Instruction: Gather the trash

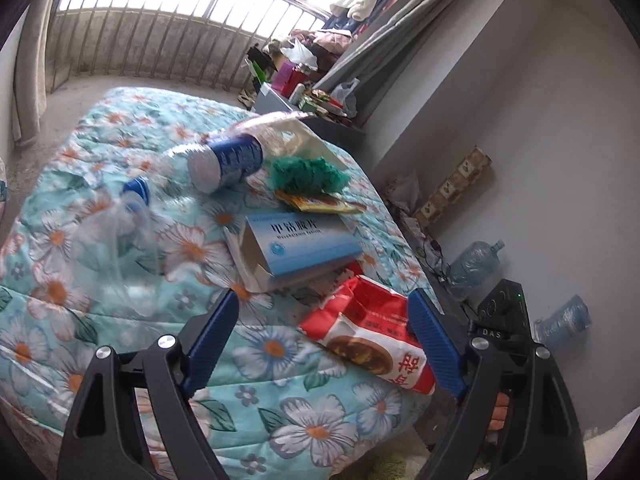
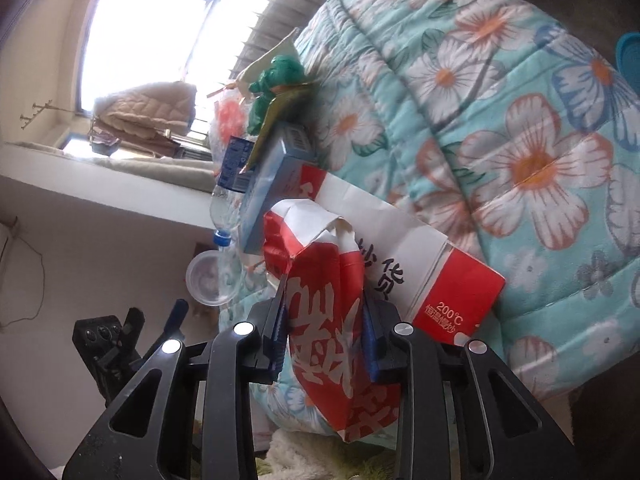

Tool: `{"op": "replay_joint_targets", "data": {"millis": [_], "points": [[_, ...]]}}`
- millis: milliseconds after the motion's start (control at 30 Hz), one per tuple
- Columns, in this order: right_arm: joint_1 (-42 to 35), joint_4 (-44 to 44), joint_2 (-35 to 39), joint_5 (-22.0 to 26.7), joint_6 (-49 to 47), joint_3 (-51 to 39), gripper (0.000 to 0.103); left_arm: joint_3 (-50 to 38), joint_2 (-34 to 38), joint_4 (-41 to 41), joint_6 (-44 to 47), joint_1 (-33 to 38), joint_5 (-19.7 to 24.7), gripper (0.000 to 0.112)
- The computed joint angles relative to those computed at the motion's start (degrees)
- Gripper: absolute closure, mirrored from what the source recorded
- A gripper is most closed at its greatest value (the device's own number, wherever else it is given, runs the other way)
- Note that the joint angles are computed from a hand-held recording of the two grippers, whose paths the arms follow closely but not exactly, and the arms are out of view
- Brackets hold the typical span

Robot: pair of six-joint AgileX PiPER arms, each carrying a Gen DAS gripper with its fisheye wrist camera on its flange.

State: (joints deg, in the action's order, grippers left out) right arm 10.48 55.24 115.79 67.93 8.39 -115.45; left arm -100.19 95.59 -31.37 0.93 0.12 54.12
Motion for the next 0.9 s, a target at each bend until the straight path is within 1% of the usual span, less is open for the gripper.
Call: {"op": "replay_joint_targets", "data": {"millis": [200, 300, 333, 367, 467, 567, 667, 733, 900], "points": [[-0.45, 3.15, 0.49, -0.97, -0.18, 1.93, 0.075, -1.13, 5.24, -5.90, 1.80, -3.22, 4.00, 0.028], [-1.25, 4.95, -0.24, -1.54, -2.15, 4.96, 0.076, -2.36, 7.97, -7.92, 1.74, -4.56, 6.94, 0.033], [-2.83, 6.02, -1.59, -0.76, -4.57, 8.16, 0.076, -2.70, 8.81, -8.76, 1.72, -4.88, 7.78, 0.034], [-2.91, 6.63, -1.88, -1.24, -5.15, 9.08, 0.076, -2.67, 9.56, -9.80, 1.79, -5.11, 8.46, 0.035], [-3.99, 8.26, -2.21, -0.70, -6.12, 10.80, 0.076, -3.07, 12.57, -13.80, 1.00, -5.09, 11.18, 0.039], [-5.01, 10.52, -2.12, -0.20, -7.03, 12.37, 0.076, -1.89, 13.52, -16.55, 0.31, -4.71, 11.03, 0.043], [-5.51, 12.06, -2.19, -0.05, -7.27, 13.56, 0.076, -0.55, 13.91, -19.98, 0.48, -3.79, 9.89, 0.045], [-6.15, 13.53, -2.22, 0.24, -7.77, 14.72, 0.076, 0.66, 14.02, -22.94, 0.96, -3.20, 8.77, 0.046], [-8.12, 18.02, -2.27, 1.46, -9.16, 18.18, 0.076, 3.12, 14.63, -30.05, 2.26, -2.98, 5.74, 0.055]]}}
